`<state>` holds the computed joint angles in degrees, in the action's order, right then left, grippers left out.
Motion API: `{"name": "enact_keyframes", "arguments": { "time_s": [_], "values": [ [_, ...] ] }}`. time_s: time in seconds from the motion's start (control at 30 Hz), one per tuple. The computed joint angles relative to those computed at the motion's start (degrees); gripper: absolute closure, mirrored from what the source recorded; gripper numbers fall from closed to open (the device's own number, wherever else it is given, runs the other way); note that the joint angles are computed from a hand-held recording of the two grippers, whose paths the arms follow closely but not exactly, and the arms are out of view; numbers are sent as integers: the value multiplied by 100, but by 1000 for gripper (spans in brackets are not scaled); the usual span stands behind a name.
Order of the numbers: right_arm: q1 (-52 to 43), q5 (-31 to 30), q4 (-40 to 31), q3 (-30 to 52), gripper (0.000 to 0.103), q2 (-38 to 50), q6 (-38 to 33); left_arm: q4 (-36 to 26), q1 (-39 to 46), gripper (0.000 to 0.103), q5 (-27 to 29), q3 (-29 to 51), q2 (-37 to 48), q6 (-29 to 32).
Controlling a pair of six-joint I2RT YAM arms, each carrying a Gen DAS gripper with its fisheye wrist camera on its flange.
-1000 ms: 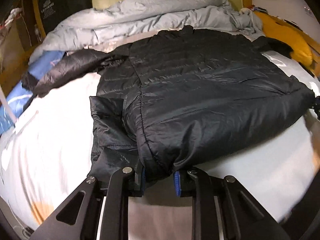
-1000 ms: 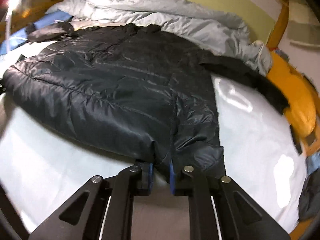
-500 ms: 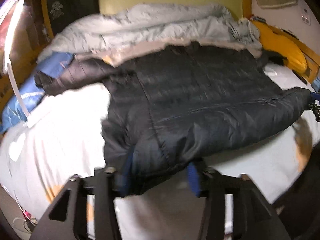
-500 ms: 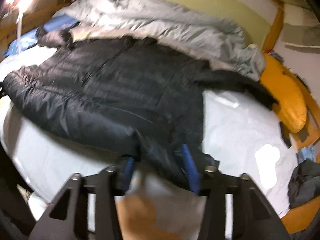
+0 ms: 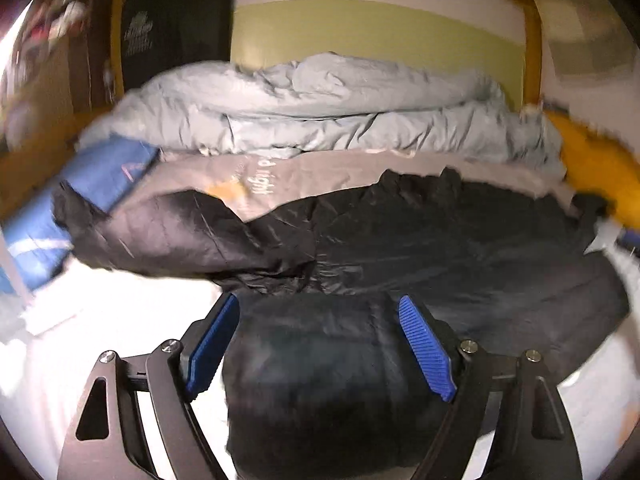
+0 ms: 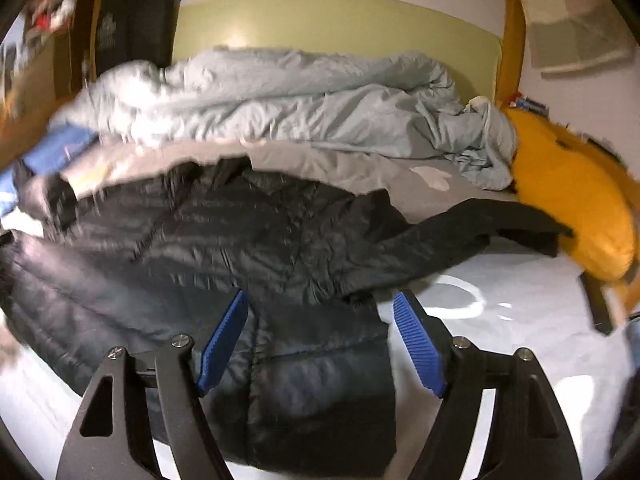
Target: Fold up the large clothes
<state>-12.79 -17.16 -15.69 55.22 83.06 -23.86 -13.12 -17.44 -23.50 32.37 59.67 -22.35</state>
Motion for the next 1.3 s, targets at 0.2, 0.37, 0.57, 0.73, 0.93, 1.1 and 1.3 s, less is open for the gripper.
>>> {"name": "enact_keyframes", "arguments": {
  "time_s": [0.2, 0.37, 0.57, 0.73, 0.93, 1.1, 1.3],
  "values": [
    [-633, -251, -353, 282, 21, 364, 1, -49, 306, 19, 424, -338, -229, 37],
    [-977, -945, -1235, 1052, 21, 1248, 192, 413, 943, 20, 1631, -624, 70, 252],
    [-830, -1159, -1494, 1204, 93, 1721, -86, 1216, 1429, 94, 2139, -907, 442, 186],
    [-474, -901, 104, 400, 98, 953, 148, 1359, 951, 96, 1164, -770, 84, 242],
    [-157, -12, -23, 613, 97, 1619, 21, 1525, 898, 96, 798, -386, 1435, 405],
    [-217, 83, -67, 628, 95, 1796, -23, 1662, 685, 96, 479, -360, 1855, 545],
    [-235, 202, 96, 433, 90, 1620, -16, 1638, 417, 96, 9, -505, 1498, 575]
  ]
}}
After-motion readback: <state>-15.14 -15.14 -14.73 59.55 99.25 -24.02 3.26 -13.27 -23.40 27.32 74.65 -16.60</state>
